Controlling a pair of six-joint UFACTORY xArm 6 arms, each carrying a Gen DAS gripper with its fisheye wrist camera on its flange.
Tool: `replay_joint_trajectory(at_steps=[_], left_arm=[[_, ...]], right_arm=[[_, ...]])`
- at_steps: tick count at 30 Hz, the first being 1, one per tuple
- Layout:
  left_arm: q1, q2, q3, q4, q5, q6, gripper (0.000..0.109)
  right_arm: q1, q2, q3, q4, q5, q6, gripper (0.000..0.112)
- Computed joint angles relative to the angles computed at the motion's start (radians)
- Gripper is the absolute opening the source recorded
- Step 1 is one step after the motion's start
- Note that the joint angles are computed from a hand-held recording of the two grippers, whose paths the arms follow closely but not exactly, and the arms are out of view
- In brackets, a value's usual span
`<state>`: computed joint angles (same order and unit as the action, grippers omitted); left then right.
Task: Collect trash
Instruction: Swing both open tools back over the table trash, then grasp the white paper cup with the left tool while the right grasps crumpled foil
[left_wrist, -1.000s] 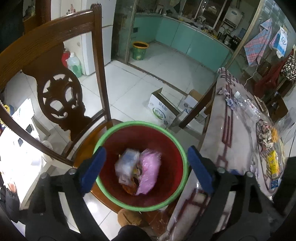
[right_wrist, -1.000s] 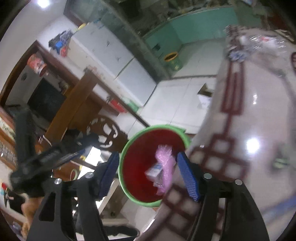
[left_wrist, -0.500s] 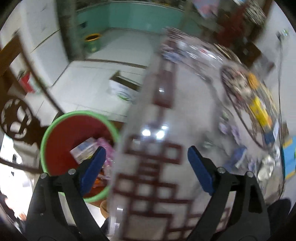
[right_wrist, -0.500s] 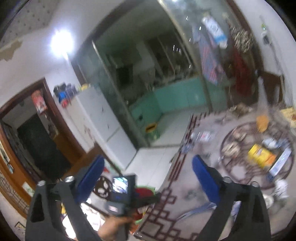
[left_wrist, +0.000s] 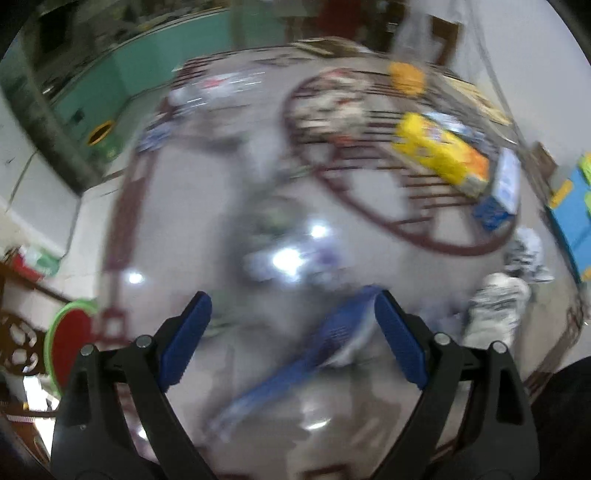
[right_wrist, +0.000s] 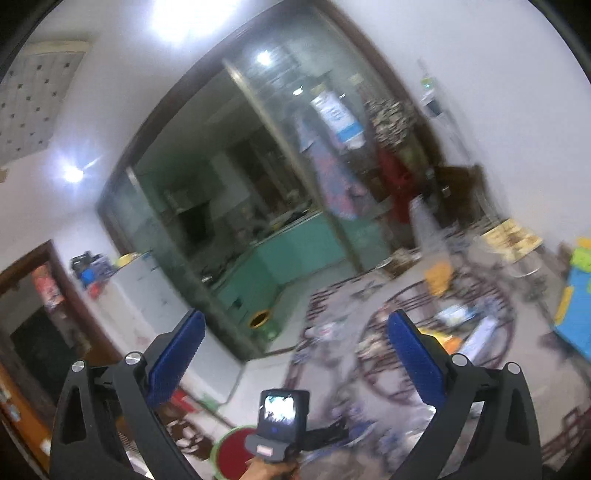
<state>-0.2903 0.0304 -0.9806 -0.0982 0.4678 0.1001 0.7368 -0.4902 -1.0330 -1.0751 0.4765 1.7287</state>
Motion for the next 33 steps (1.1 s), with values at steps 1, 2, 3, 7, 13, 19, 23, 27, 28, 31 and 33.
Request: replay_joint_trajectory(at_steps=[1, 2, 3, 7, 13, 19, 23, 27, 28, 31, 33], left_arm=[[-0.029, 0.011, -0.012, -0.054, 0.000, 0.052, 0.088], [-0.054, 0.018, -0.020, -0.085, 0.000, 0.092, 0.088], [-0.082, 0.025, -0.023, -0.091, -0.005, 0.117, 0.090], [-0.166, 0.057, -0.031, -0.105, -0.020, 0.186, 0.093], [-0.242, 0.099, -0.048, -0.181, 0.009, 0.280, 0.093], [-0.277, 0.086, -0.066, -0.354, 0.046, 0.433, 0.093], [-0.275, 0.097, -0.100, -0.512, 0.162, 0.500, 0.095], [-0.318, 0.143, -0.128, -0.485, 0.209, 0.461, 0.095], [-0.328, 0.154, -0.131, -0.468, 0.210, 0.446, 0.089], [-0.366, 0.130, -0.080, -0.381, 0.115, 0.397, 0.059], [-0.356, 0.123, -0.078, -0.398, 0.119, 0.388, 0.058]], right_arm=[[-0.029, -0.027, 0.031, 0.028, -0.027, 0.011, 0.096], [-0.049, -0.049, 0.053, 0.038, -0.041, 0.031, 0.096], [-0.065, -0.078, 0.080, 0.007, -0.038, 0.091, 0.096], [-0.059, -0.129, 0.117, -0.092, 0.011, 0.079, 0.097], [-0.110, -0.087, 0.189, 0.081, 0.057, -0.205, 0.096], [-0.293, -0.024, 0.336, 0.214, 0.035, -0.317, 0.096], [-0.386, 0.085, 0.369, 0.510, -0.049, -0.541, 0.096], [-0.376, 0.176, 0.335, 0.730, -0.008, -0.761, 0.096], [-0.372, 0.184, 0.330, 0.722, -0.004, -0.764, 0.096], [-0.358, 0.205, 0.307, 0.682, 0.037, -0.750, 0.096], [-0.357, 0.236, 0.290, 0.710, 0.041, -0.787, 0.096]])
